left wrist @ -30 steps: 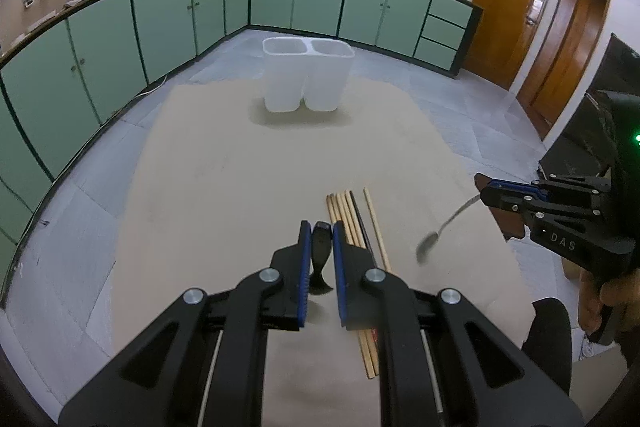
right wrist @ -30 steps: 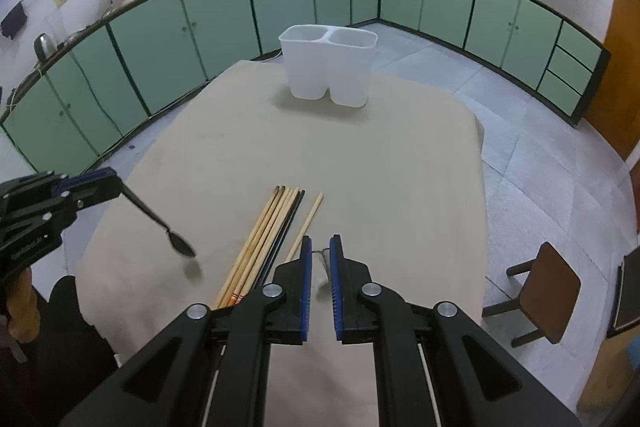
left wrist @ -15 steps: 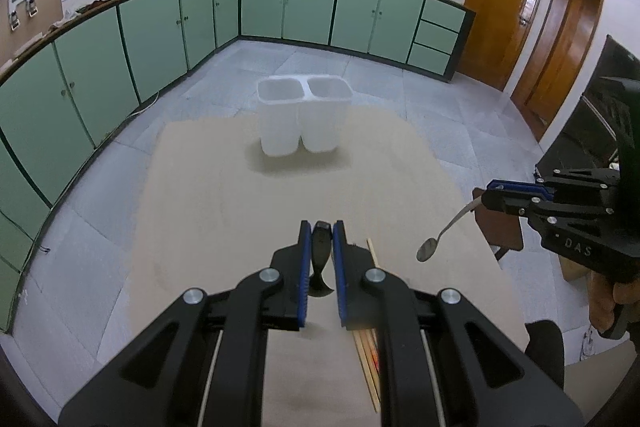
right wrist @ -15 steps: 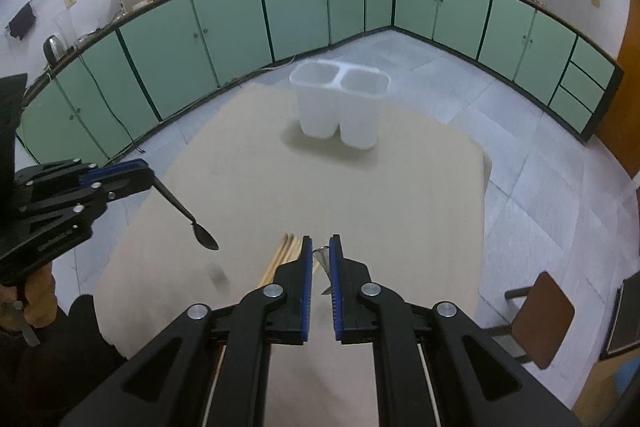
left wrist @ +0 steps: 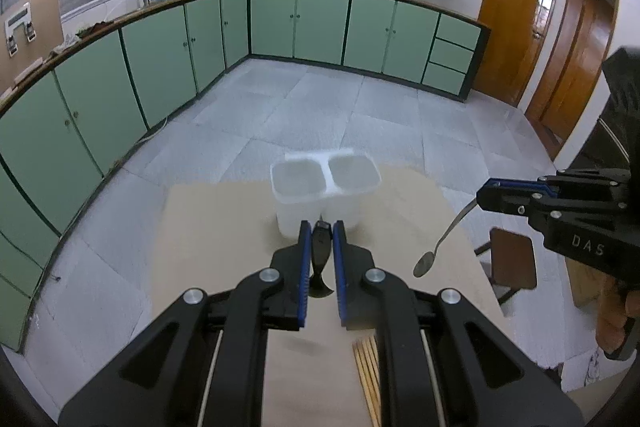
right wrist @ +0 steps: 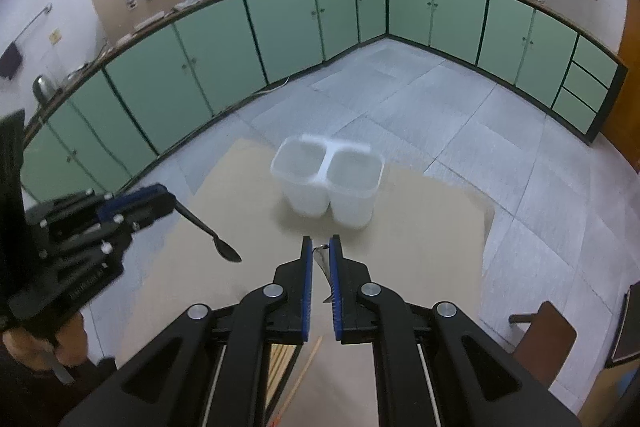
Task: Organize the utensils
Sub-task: 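Carry the black spoon with the left tool while the right tool carries the silver spoon to the white holder, then open the left tool over one compartment while the right tool releases into the other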
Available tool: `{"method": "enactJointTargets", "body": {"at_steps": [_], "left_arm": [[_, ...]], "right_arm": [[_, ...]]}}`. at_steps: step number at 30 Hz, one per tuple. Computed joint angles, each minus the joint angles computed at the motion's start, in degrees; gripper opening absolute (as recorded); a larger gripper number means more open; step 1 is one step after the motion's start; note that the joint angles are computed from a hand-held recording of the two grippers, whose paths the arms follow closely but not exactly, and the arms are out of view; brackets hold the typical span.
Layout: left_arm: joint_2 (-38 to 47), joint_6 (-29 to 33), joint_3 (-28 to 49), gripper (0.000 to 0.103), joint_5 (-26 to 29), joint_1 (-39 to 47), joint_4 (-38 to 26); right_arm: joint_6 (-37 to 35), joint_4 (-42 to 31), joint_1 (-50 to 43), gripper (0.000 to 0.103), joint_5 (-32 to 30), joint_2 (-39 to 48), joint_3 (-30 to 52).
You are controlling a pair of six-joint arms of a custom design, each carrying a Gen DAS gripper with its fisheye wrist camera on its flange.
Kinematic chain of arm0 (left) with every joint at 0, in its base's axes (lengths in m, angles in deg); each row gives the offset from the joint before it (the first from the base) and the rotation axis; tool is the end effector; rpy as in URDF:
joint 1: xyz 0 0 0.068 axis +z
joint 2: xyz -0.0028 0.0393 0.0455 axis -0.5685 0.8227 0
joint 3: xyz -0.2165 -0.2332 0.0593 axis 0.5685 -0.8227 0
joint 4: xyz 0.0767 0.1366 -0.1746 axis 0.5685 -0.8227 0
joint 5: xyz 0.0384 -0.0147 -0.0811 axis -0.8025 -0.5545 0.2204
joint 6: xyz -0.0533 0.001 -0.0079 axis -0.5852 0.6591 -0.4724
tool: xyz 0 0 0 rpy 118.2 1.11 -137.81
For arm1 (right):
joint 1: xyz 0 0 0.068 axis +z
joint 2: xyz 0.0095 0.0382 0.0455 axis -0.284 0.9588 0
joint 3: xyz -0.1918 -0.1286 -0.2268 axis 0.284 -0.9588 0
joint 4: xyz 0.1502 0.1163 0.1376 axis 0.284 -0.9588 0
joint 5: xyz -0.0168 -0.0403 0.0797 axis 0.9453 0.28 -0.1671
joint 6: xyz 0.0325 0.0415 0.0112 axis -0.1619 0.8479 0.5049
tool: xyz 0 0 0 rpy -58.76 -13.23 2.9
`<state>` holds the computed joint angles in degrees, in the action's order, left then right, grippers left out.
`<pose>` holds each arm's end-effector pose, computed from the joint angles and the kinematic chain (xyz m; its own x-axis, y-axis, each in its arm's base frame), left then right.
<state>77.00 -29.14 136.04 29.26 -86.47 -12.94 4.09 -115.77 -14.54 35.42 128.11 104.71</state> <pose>0.1924 -0.2144 0.3734 -0.7110 -0.0661 -0.7001 -0.0174 0.9969 -0.0765 0.2493 0.0230 0.3918 -0.6983 -0.3736 -0.6105 -0.5483 0.8275 0.1208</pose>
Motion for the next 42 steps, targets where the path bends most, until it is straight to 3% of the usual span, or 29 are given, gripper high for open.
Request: {"method": "enactJointTargets", "body": {"at_steps": [5, 10, 14, 23, 31, 35, 38, 40, 41, 42], "left_arm": [[5.7, 6.3, 8.7, 0.01, 1.8, 7.3, 1.4], [11.3, 10.6, 13.1, 0.01, 3.6, 12.9, 5.4], [15.4, 12.2, 12.6, 0.01, 6.7, 16.5, 9.5], [18.5, 10.7, 1.2, 0.011, 11.2, 19.8, 21.1], [14.7, 9.4, -0.5, 0.016, 9.5, 19.1, 19.8], [9.4, 8.1, -2.5, 0.046, 3.9, 14.8, 17.4], [5.2, 6.1, -4.4, 0.054, -0.4, 9.9, 15.0], [2.3, 2.8, -6.2, 0.07, -4.7, 5.0, 12.8], [0.6, 0.5, -7.6, 0.085, -6.9, 2.1, 12.1], [-0.8, -2.1, -9.0, 0.091, -9.3, -1.0, 11.3]], "right_arm": [[4.9, -1.0, 3.1, 0.008, 2.3, 9.1, 13.2], [8.2, 2.1, 5.5, 0.008, 4.3, 16.2, 19.2], [9.2, 7.0, 6.0, 0.008, 5.3, 20.5, 17.4], [10.0, 14.3, 5.6, 0.008, 6.3, 27.1, 11.9], [9.7, 14.8, 5.0, 0.012, 6.4, 24.8, 10.0], [8.8, 14.4, 2.5, 0.013, 3.9, 20.0, 6.6], [7.8, 14.3, 0.1, 0.015, 1.4, 15.2, 2.3], [6.5, 14.5, -1.9, 0.019, -0.3, 11.6, -1.4], [5.4, 15.3, -3.6, 0.023, -1.6, 8.5, -5.1], [4.2, 15.9, -4.9, 0.025, -2.4, 5.8, -8.1]]}}
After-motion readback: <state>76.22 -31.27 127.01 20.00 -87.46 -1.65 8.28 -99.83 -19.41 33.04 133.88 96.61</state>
